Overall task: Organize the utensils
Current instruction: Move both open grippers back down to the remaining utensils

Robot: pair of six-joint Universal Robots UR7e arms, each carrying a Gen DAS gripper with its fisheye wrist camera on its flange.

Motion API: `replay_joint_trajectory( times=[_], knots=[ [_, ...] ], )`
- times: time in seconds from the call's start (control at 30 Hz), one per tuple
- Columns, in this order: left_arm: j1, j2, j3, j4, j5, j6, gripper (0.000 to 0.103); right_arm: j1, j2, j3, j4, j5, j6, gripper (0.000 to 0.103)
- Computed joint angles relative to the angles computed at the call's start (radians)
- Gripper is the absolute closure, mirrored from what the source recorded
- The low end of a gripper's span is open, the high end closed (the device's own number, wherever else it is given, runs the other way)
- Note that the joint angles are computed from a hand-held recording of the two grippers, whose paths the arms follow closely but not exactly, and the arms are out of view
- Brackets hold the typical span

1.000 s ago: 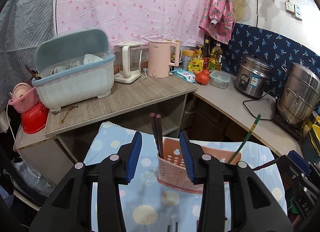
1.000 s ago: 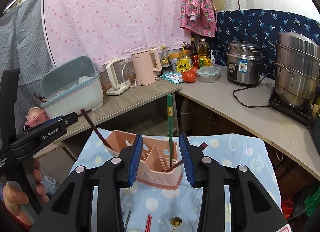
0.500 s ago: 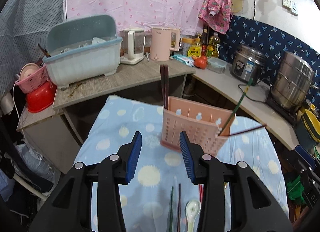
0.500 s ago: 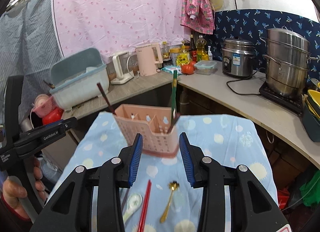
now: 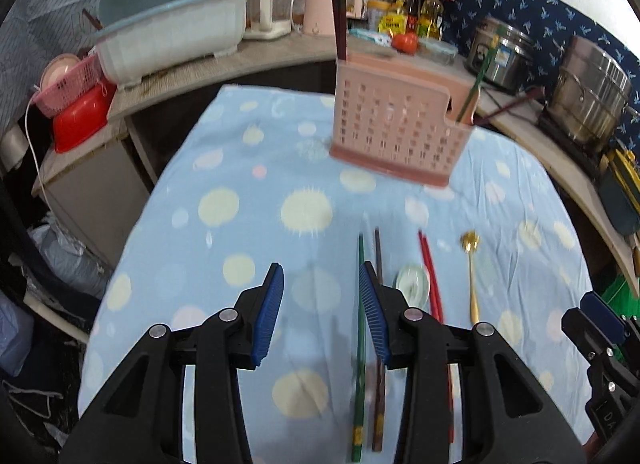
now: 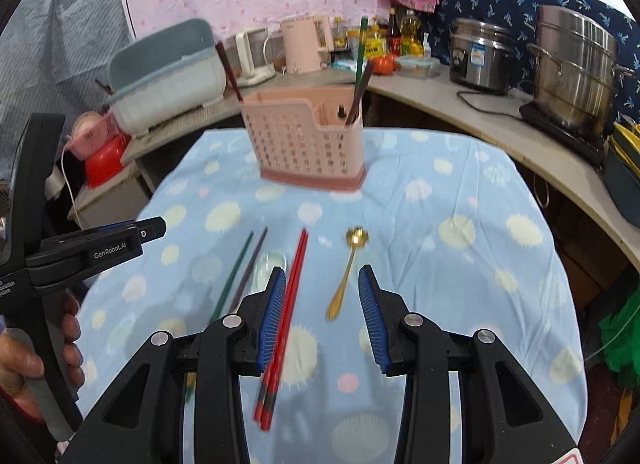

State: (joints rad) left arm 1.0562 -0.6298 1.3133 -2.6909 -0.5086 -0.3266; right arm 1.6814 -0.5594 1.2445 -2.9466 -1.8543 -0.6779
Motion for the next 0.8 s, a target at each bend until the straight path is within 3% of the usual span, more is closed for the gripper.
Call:
replay_joint_trajectory(
  times=[0.47,0.8],
  knots=[
    [-0.002,-0.063,0.215,0.048,-0.073,-0.156,0.065,-0.033,-0.031,0.169,-0.002,-0.059,-0.02,0.065],
    [-0.012,-0.074,0.276,0.021,-0.108,-0.154,0.066,-0.045,-0.043,0.228,0.01,-0.068,-0.026,0.066]
  ],
)
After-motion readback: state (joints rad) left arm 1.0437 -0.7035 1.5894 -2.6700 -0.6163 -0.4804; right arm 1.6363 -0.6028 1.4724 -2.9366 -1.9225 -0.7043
